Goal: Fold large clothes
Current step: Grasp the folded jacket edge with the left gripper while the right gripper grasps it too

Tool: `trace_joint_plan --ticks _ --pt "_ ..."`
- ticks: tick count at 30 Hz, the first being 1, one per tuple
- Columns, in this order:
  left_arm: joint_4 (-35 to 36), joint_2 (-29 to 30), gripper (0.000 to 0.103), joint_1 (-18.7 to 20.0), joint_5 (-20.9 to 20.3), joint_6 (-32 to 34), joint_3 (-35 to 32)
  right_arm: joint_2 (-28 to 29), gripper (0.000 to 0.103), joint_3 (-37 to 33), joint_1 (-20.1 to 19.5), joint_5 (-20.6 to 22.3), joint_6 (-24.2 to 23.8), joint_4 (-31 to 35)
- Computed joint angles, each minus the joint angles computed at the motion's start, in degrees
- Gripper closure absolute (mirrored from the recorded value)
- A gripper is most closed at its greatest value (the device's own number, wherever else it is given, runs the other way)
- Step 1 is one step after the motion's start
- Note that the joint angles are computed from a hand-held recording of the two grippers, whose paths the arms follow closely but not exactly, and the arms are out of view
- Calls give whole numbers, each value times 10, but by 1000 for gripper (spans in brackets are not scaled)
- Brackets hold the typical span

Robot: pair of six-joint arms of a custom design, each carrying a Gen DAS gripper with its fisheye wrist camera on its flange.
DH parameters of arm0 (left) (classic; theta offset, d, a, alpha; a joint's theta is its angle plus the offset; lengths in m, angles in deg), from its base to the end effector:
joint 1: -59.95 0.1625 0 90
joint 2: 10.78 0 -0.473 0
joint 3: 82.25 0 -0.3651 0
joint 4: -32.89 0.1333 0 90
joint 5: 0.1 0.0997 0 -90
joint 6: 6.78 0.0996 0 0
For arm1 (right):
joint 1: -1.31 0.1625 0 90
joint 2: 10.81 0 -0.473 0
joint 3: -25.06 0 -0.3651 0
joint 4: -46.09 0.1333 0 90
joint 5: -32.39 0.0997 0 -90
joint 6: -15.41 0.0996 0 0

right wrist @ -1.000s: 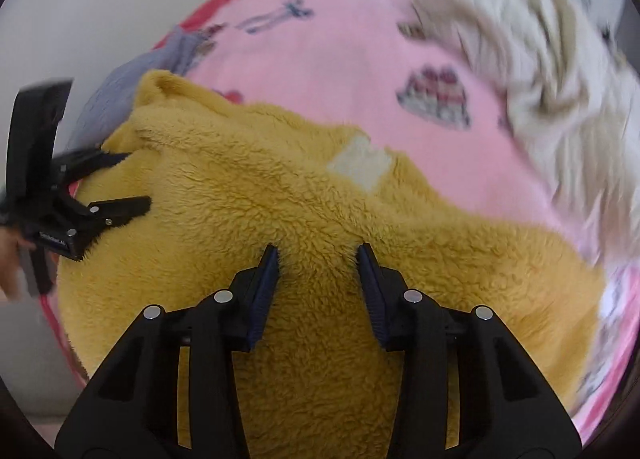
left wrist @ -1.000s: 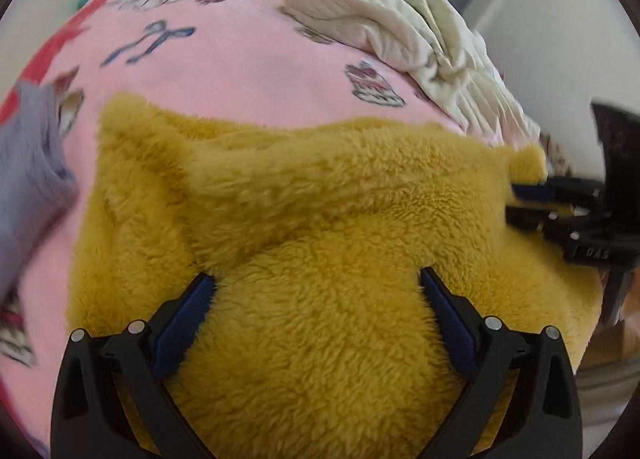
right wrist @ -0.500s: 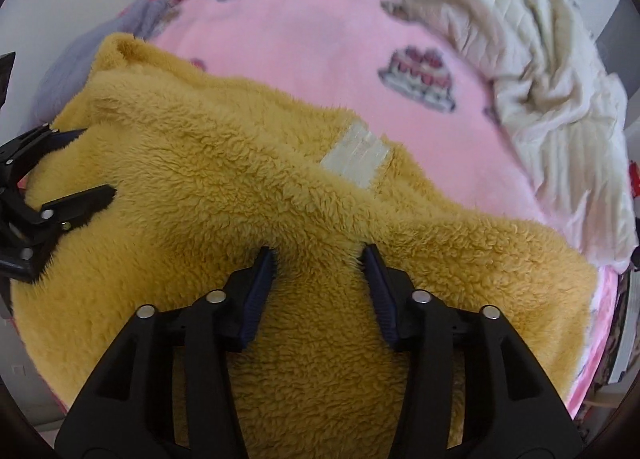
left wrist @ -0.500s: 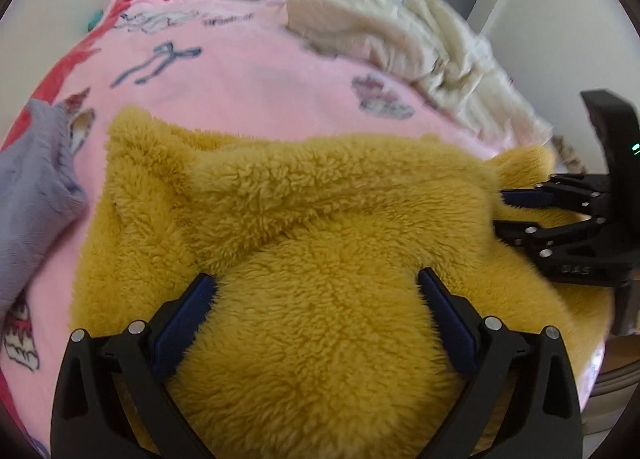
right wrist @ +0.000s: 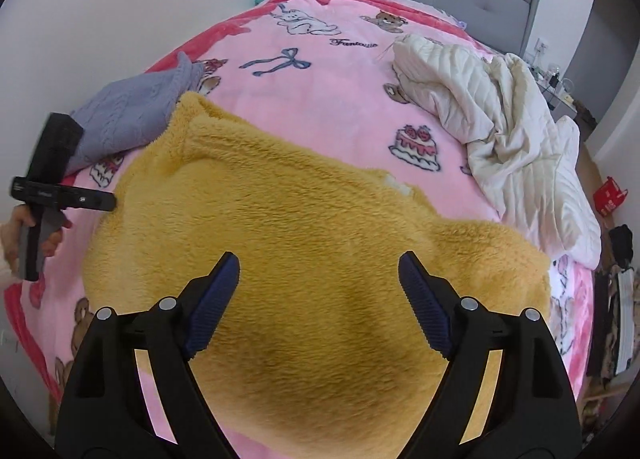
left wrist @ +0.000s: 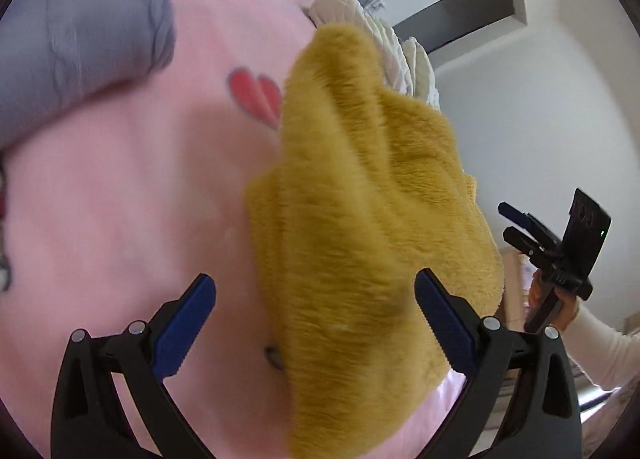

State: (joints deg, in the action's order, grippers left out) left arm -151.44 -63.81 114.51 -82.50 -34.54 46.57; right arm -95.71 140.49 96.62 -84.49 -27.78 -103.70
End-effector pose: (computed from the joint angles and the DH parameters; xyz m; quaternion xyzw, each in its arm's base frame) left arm -0.1706 -0.4923 0.1246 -0.0553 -0.9833 0.1712 0.0285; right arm 0.1330 -0.4767 0.4194 0.3330 -0.8822 0.1594 0.2925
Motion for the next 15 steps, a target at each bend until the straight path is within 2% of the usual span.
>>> trace_joint_plan --ticks 3,5,8,10,15 --pt "-54 27 5 41 -81 26 -6 7 25 -2 12 -20 31 10" --pt "-78 46 5 55 -110 35 -12 10 25 -4 20 -29 39 15" --pt "-50 66 5 64 -127 44 -33 14 25 -6 28 -44 41 18" --pt "-43 78 5 60 -122 52 -41 17 25 -11 28 -51 47 24" --pt "-78 94 5 70 -160 42 -44 17 25 -13 27 -50 58 26"
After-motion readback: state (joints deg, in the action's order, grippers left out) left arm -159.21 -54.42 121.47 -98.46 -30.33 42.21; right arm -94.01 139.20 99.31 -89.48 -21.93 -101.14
